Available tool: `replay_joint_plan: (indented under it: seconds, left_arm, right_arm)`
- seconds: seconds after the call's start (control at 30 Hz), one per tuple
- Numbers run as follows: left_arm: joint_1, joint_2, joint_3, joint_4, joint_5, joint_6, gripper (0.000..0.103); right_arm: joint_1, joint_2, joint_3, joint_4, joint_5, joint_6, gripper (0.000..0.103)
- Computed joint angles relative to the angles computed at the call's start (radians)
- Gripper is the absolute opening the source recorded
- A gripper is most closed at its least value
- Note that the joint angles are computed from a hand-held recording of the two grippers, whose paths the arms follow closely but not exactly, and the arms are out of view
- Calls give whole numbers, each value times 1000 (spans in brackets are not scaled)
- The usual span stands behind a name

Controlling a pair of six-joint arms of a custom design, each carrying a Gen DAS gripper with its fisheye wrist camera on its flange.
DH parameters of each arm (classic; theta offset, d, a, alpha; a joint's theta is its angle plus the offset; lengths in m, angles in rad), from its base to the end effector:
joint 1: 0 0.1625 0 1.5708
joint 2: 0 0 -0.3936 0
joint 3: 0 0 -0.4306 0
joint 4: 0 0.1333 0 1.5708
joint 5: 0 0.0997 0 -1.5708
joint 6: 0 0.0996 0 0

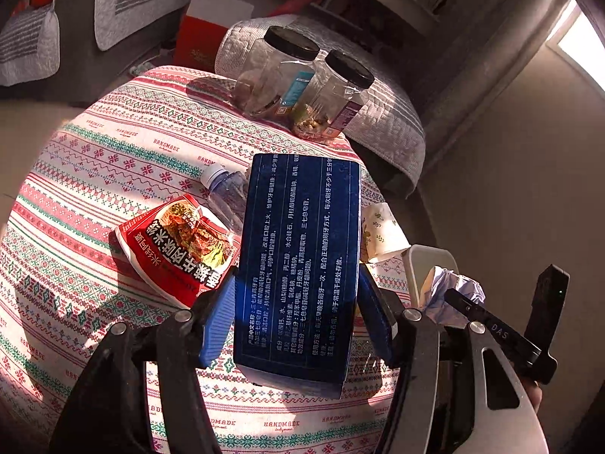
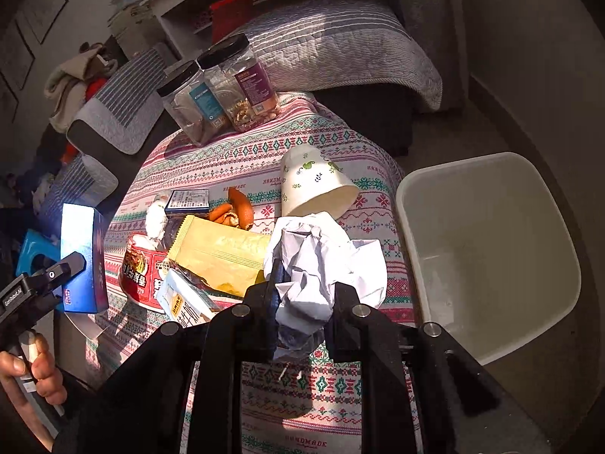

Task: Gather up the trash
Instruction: 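Carry the paper ball and blue box to the white bin and release both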

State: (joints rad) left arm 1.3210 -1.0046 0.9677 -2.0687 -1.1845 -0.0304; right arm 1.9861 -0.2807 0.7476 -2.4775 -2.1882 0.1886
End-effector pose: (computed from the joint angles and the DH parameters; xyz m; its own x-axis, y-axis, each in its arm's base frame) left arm -0.0259 -0.7924 0.4820 -0.9511 0.0176 -0.3085 0.1839 0.8346 -0.5193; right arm 0.4273 -0.7815 0.0467 -0.8990 0.0536 0.4347 -0.2001 0.8326 -0.5164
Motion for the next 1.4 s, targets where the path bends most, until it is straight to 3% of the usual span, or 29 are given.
replay_joint_plan:
  seconds: [0.13,0.23,0.37,0.5,0.67,0.97,1.07,1.1,1.17,1.4]
  left_arm:
    - [-27,-11,60,-41,-12,-13,60]
    - [-52,-15,115,-56,-44,-44,60]
    - [-90,-2,173,-84,-132,-59,60]
    - [-123,67,170,-107,-215,-40,60]
    - [-137,181,135,-99,-270,-73,60]
    - [-140,327,38,-96,-247,-104,62]
    - [-132,364,-2,-53,-255,-121,65]
    - [-128,379,-22,-33,-256,-138,65]
    - [-120,401,-55,-6,-255,-160,70]
    - [-113,348,-23,-12,-218,-118,75]
  right_arm:
    - [-16,-74,106,-87,11,43,18]
    - [-21,-128,189,-200,-22,89,18]
    - [-43,-221,329,-354,-66,225,18]
    - [-82,-303,444,-416,-1,347,18]
    - [-101,-330,466,-366,-14,409,18]
    - [-134,-330,443,-264,-28,482,18]
    - [-137,-317,420,-242,-20,479,24]
    - [-135,-322,426,-253,-31,478,36]
    - [-129,-322,433,-287,-68,474,46]
    - [-130,-330,451,-337,-76,466,46]
